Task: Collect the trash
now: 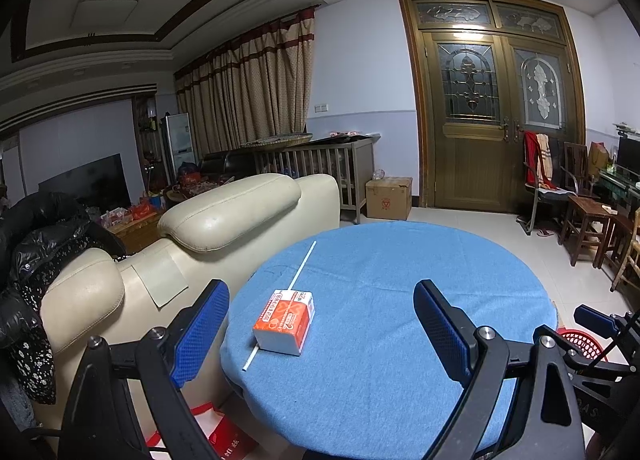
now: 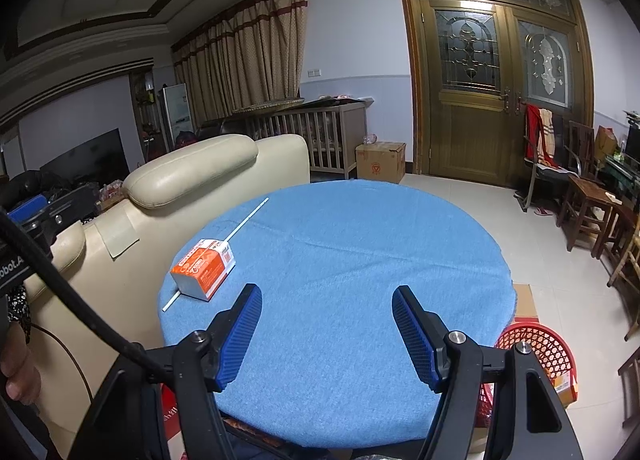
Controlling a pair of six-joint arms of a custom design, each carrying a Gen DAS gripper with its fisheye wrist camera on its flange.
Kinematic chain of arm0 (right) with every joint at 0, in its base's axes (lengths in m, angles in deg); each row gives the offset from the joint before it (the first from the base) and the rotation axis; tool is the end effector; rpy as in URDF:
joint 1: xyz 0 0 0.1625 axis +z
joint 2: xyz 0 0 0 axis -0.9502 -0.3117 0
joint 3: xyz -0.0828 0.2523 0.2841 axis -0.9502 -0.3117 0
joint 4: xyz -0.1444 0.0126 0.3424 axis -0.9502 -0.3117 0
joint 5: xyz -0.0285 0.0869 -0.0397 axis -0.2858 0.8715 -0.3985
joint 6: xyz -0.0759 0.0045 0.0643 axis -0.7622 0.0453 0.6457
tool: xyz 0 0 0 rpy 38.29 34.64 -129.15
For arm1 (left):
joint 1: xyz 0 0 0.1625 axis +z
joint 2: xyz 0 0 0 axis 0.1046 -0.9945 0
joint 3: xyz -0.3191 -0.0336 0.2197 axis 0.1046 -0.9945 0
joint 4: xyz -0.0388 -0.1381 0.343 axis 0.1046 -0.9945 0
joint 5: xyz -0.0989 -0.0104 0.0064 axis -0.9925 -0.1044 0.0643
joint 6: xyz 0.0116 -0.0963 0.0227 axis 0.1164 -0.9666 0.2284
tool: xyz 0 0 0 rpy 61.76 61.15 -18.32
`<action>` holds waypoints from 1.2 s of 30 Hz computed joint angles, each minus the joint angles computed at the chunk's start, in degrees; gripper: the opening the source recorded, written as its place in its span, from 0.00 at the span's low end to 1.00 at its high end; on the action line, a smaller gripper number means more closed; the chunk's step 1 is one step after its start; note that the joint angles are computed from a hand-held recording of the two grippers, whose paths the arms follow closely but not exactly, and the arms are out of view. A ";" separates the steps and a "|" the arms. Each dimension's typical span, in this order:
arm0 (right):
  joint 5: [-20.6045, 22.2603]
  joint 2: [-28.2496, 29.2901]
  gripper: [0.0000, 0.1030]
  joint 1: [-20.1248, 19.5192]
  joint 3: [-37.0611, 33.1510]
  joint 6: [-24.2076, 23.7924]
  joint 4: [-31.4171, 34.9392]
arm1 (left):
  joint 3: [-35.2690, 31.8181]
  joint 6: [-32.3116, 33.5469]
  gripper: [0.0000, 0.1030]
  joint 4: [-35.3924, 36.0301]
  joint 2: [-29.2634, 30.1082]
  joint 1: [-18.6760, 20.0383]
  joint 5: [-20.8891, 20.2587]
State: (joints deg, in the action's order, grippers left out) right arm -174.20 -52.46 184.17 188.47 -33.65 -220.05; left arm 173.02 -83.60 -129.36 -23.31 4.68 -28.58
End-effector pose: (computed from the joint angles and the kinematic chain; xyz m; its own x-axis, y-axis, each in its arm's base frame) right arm 0.1595 -0.2040 0.3093 -0.7761 0.0215 0.6303 -0.5360 0.5041 -0.6772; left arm -0.3730 -0.3038 0.1144 -0.6298 0.0400 -0.7757 0.7343 0.3563 -0.5778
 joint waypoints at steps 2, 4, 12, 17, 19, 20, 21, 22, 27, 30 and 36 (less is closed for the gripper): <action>-0.21 0.46 0.70 0.14 0.06 -0.14 -0.86 | 0.20 -0.09 0.91 0.10 -0.22 -0.12 0.09; -0.29 0.70 0.70 0.17 0.15 -0.19 -1.29 | 0.30 -0.47 0.91 0.56 -0.43 -0.20 0.25; 0.27 0.39 0.70 -0.59 0.17 -0.06 -0.89 | 0.29 -0.08 0.91 1.00 -0.61 -0.26 0.20; -0.02 0.91 0.70 -0.54 0.31 -0.38 -1.88 | 0.49 0.38 0.91 0.59 -0.78 -0.25 0.02; -0.07 0.96 0.70 -0.59 0.38 -0.47 -2.07 | 0.56 0.66 0.91 0.45 -0.88 -0.27 -0.12; -0.09 1.08 0.70 -0.56 0.38 -0.40 -2.14 | 0.43 0.67 0.91 0.51 -0.84 -0.31 -0.18; -0.02 1.03 0.70 -0.61 0.39 -0.35 -2.09 | 0.41 0.68 0.91 0.52 -0.83 -0.36 -0.23; -0.06 1.04 0.70 -0.60 0.41 -0.34 -2.17 | 0.42 0.75 0.91 0.49 -0.84 -0.41 -0.25; -0.11 1.51 0.70 -0.59 0.44 -0.27 -2.68 | 0.53 0.95 0.91 0.36 -0.90 -0.60 -0.26; -0.08 1.47 0.70 -0.62 0.46 -0.27 -2.66 | 0.62 1.16 0.91 -0.03 -0.93 -0.63 -0.43; -0.07 1.50 0.70 -0.66 0.48 -0.14 -2.68 | 0.54 0.99 0.91 0.19 -0.90 -0.74 -0.43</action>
